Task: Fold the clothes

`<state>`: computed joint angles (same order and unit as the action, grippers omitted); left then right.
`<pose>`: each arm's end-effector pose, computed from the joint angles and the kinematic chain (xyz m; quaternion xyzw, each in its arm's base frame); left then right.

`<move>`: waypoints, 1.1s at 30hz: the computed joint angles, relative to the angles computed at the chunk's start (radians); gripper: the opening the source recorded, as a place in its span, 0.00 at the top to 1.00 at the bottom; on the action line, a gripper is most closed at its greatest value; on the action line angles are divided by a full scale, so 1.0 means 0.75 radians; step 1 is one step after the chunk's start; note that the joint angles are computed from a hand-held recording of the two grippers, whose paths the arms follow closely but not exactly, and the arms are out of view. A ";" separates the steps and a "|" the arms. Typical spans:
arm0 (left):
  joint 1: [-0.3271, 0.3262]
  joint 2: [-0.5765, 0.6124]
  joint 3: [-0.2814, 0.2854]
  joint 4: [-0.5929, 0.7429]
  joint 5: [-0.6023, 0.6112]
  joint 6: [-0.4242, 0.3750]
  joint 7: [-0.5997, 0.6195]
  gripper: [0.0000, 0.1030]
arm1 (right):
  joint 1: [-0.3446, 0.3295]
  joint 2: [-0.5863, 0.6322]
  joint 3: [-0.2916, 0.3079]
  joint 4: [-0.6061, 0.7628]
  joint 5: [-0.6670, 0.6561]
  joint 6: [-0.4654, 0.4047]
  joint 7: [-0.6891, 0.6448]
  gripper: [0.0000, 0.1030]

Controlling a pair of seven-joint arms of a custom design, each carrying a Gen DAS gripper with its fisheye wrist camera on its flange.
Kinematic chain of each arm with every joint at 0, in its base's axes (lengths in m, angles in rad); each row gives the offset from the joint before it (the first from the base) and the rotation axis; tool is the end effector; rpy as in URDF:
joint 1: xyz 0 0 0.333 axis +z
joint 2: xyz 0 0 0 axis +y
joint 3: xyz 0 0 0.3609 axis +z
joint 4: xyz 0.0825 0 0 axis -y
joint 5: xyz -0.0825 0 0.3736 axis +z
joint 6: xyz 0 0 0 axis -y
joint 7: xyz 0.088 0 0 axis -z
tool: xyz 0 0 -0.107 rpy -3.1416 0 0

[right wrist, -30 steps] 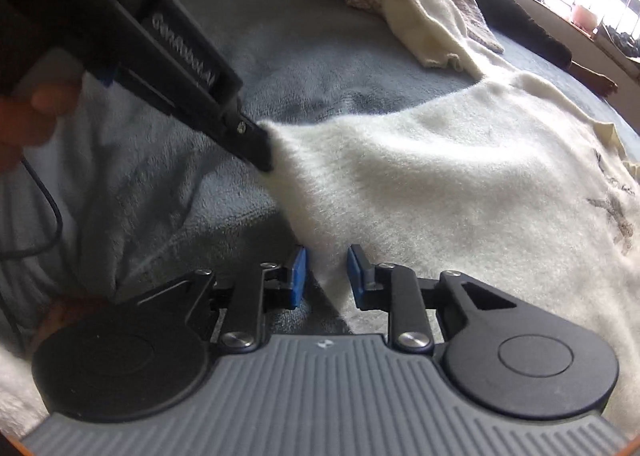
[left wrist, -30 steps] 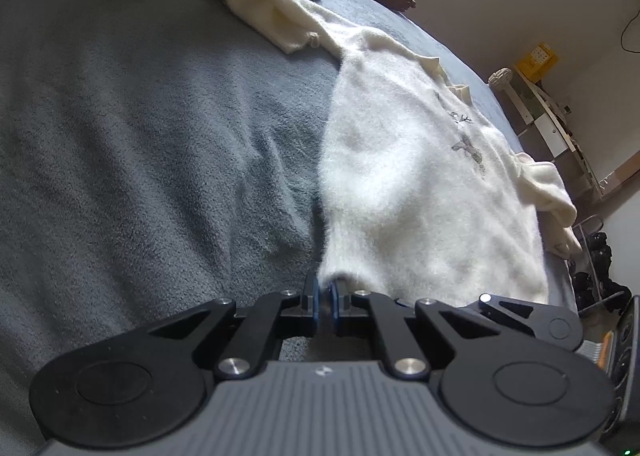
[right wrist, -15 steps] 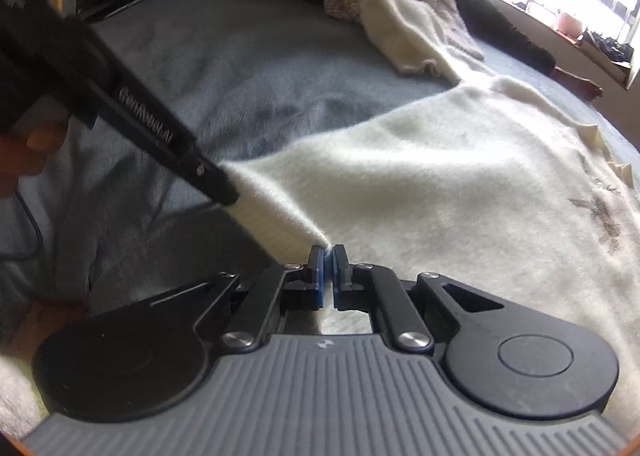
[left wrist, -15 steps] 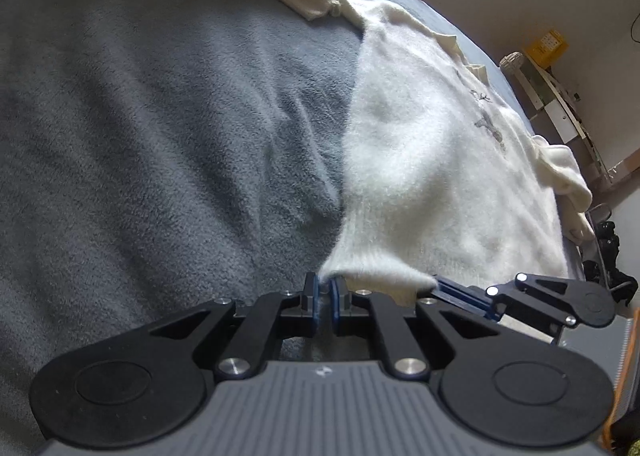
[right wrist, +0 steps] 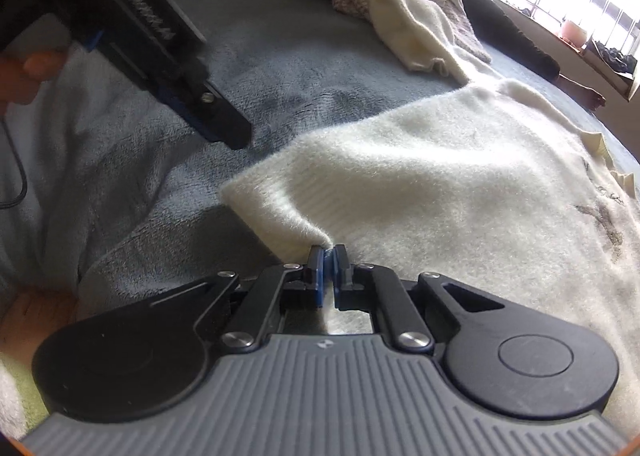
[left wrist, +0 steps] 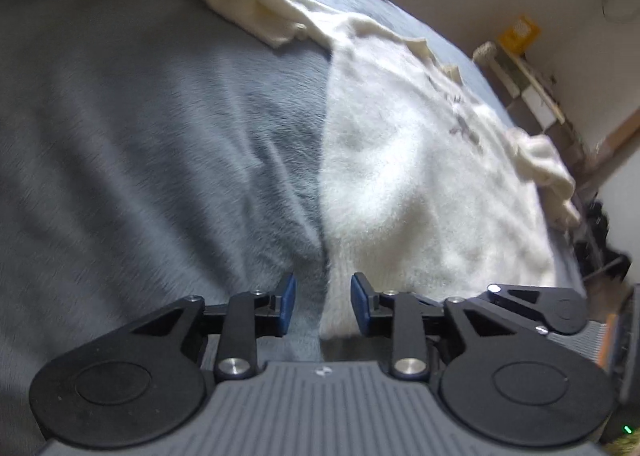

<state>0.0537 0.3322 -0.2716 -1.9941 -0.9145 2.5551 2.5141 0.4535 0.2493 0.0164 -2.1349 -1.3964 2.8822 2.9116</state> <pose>0.6199 -0.1134 0.3689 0.5171 -0.7862 0.3351 0.0466 0.4912 0.3126 0.3632 -0.7817 0.5058 -0.2865 0.2257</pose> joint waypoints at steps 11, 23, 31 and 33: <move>-0.094 0.054 -0.069 -0.036 0.244 0.351 0.146 0.80 | 0.025 -0.008 0.058 0.011 -0.208 -0.233 0.017 0.96; 0.023 0.087 -0.212 -0.033 0.127 0.403 0.266 0.93 | -0.004 -0.011 0.046 -0.015 -0.093 -0.119 -0.054 0.92; 0.089 0.116 -0.319 -0.024 -0.052 0.546 0.426 0.93 | -0.007 -0.044 0.047 -0.042 -0.168 -0.162 0.002 0.74; 0.085 0.127 -0.311 -0.025 -0.038 0.542 0.422 0.93 | -0.021 -0.059 0.049 -0.057 -0.159 -0.158 0.004 0.70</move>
